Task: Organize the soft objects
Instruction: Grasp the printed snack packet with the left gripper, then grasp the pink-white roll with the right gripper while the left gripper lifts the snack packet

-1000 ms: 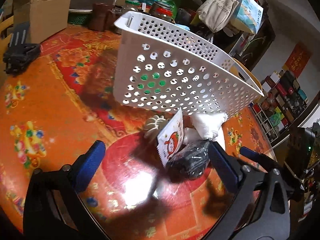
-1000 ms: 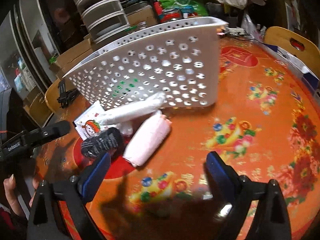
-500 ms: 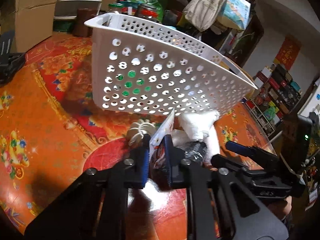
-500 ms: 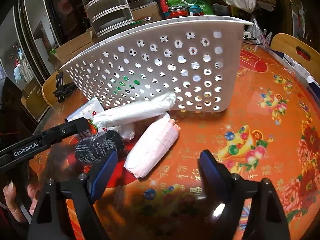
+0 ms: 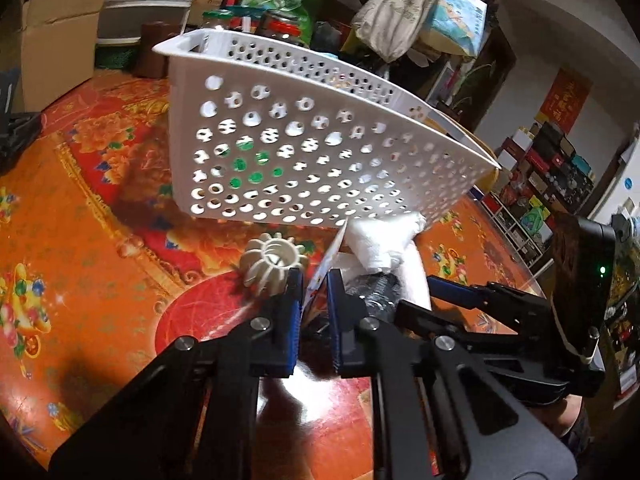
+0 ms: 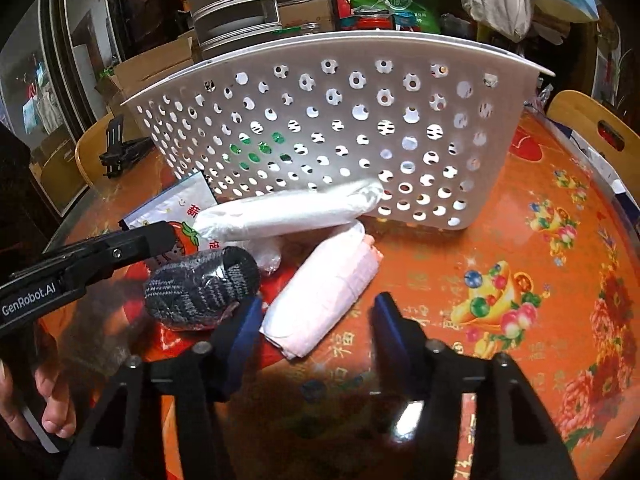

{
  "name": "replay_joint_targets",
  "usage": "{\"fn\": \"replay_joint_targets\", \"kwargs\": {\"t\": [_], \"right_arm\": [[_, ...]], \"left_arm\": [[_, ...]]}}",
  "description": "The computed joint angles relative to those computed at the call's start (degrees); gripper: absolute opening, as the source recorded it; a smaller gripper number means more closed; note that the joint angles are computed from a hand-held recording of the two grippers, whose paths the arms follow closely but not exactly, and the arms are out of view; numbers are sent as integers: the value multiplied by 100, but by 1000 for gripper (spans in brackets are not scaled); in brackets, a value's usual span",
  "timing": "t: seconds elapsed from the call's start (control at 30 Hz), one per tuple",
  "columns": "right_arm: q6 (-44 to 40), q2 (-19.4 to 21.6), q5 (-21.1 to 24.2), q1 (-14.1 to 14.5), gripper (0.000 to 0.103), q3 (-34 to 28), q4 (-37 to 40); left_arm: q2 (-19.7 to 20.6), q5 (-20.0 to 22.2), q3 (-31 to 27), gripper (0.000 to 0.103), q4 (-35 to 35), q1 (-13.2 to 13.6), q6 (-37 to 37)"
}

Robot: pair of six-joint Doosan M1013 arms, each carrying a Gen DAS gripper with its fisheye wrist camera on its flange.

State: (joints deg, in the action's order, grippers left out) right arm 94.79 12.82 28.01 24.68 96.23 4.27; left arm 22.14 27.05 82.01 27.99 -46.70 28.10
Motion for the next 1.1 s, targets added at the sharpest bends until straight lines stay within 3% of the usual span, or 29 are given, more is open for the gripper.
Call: {"fn": "replay_joint_targets", "kwargs": {"t": [0.03,0.2,0.33,0.63,1.03,1.1], "right_arm": [[-66,-8,-38,-8,41,21,99],[-432,-46,-149,-103,37,99,689],[-920,-146,-427,-189,35,248,1320],[-1138,-302,-879,-211,32,456,1593],[-1751,-513,-1153,-241,31,723,2243],[-1381,-562,-1165,-232,31,763,1847]], "left_arm": [[-6,-10,8,10,143,-31,-45],[-45,-163,69,6,431,-96,-88],[-151,-527,257,5,602,-47,-431],[-281,-806,472,4,1500,-28,-1489],[-287,-891,511,4,1537,-1,-1584],[-296,-912,527,4,1671,-11,-1705]]}}
